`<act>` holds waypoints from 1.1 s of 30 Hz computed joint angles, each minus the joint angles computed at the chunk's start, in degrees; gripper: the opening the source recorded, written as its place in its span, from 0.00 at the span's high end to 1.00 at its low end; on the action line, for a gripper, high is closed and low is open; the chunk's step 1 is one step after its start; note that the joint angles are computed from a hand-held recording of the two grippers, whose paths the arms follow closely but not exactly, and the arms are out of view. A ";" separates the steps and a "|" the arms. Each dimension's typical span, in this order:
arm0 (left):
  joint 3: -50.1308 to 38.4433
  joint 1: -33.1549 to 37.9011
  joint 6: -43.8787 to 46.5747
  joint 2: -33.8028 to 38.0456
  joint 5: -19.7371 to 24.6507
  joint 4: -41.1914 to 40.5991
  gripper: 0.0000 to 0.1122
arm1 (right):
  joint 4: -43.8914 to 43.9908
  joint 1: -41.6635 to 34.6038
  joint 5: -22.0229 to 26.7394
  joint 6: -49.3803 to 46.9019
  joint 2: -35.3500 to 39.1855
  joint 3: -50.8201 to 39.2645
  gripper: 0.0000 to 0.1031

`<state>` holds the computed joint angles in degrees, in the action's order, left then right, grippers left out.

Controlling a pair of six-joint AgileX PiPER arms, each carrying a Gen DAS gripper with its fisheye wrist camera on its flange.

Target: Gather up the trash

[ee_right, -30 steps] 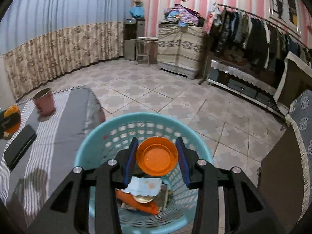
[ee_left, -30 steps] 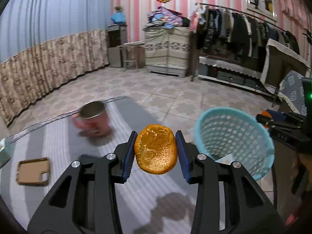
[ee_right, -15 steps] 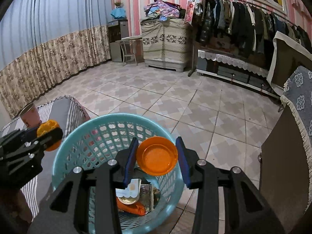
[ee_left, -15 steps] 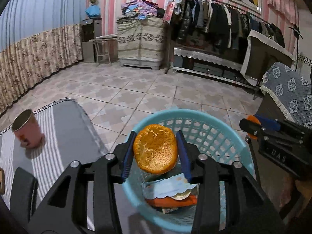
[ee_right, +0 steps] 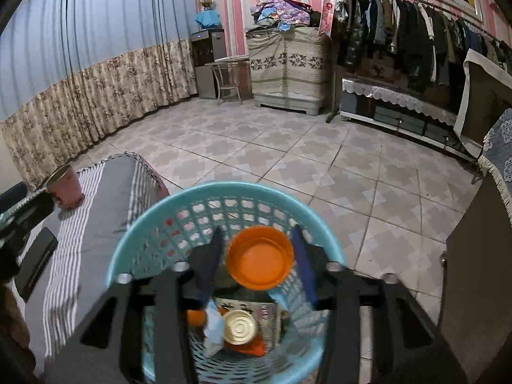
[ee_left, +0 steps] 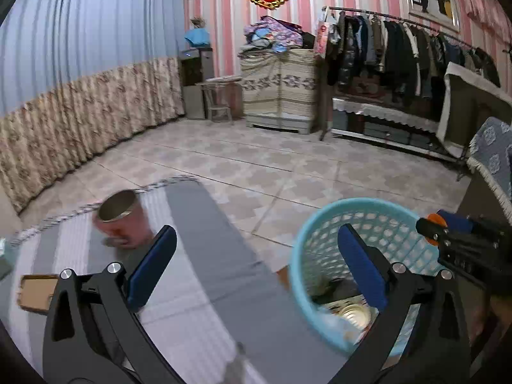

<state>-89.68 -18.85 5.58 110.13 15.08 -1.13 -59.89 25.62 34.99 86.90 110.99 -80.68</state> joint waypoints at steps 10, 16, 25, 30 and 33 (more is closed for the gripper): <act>14.09 6.66 8.00 -13.18 -4.17 -8.14 0.13 | -7.37 3.88 3.55 10.44 -1.77 1.75 0.04; 20.98 11.24 18.66 -20.13 -4.91 -19.98 0.13 | -10.65 12.39 6.98 12.94 -3.25 2.69 0.04; 31.36 19.12 37.82 -29.04 -5.40 -36.86 0.13 | -10.60 23.25 14.60 15.16 -0.53 -1.94 0.04; 35.61 23.53 50.44 -32.39 -3.79 -49.22 0.13 | -10.21 28.01 19.22 16.12 0.62 -3.24 0.04; 37.84 24.49 54.57 -34.10 -3.49 -52.91 0.13 | -11.31 30.88 22.77 17.46 1.02 -3.61 0.04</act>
